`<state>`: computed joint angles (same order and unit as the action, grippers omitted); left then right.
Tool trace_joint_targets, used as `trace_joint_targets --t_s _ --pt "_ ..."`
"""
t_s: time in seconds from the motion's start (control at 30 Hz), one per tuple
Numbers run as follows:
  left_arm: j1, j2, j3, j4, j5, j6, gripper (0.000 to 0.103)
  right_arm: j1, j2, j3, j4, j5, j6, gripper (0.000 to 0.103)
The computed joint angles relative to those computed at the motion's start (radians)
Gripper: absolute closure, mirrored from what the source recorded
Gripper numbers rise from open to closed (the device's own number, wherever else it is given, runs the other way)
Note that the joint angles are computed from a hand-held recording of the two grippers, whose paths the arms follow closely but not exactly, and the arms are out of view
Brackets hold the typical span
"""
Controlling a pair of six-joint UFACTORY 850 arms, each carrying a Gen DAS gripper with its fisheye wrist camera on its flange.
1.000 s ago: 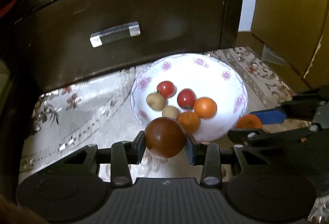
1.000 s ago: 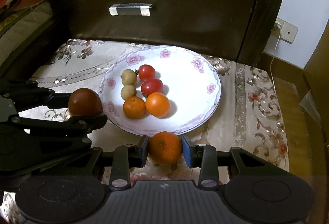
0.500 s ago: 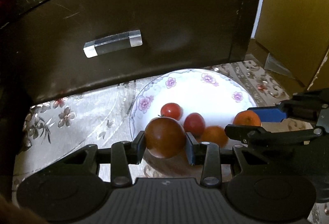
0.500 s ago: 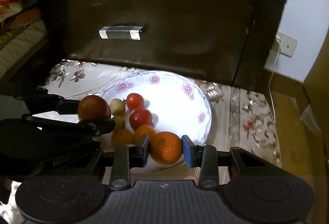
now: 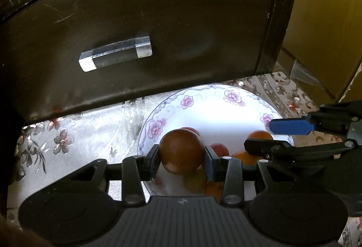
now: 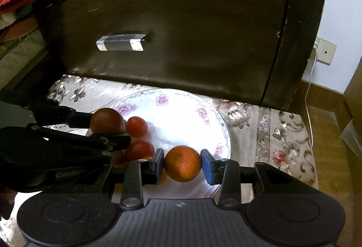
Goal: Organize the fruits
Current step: 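Lower both fruits into the plate and open both tools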
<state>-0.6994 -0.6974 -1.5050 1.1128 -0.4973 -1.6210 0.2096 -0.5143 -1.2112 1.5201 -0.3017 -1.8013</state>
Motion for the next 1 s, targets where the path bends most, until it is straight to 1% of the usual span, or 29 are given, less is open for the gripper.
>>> trace_joint_targets --t_s 0.2,0.27,0.3,0.37,0.47,0.53,0.67,0.8,0.9,1.0 --pt "0.001 0.005 0.002 -0.028 -0.003 0.028 0.057 -0.001 0.001 0.002 -0.001 0.0 0.003 0.063" --pt "0.0 -0.001 -0.01 -0.033 -0.009 0.043 0.056 -0.002 0.003 0.004 0.002 0.003 -0.002 0.061" --pt "-0.001 -0.002 -0.013 -0.028 -0.01 0.042 0.055 -0.003 0.004 0.005 0.011 0.006 -0.009 0.059" --pt "-0.002 -0.003 -0.017 -0.015 -0.016 0.032 0.052 -0.006 0.005 0.005 0.022 0.012 -0.012 0.057" --pt "-0.003 0.005 -0.008 0.0 -0.018 0.015 0.051 -0.014 0.008 0.007 0.031 0.002 -0.012 0.056" --pt "-0.006 0.015 0.002 0.009 -0.024 0.002 0.05 -0.016 0.013 0.011 0.049 0.0 -0.028 0.053" --pt "-0.012 0.04 0.031 0.042 -0.036 -0.051 0.048 -0.019 0.023 0.021 0.077 -0.006 -0.054 0.053" --pt "-0.025 0.059 0.054 0.068 -0.069 -0.106 0.035 -0.024 0.038 0.032 0.104 -0.009 -0.069 0.053" --pt "-0.038 0.072 0.075 0.084 -0.101 -0.157 0.031 -0.025 0.05 0.044 0.118 0.006 -0.074 0.053" --pt "-0.056 0.087 0.099 0.085 -0.127 -0.204 0.024 -0.028 0.067 0.063 0.134 0.017 -0.079 0.053"
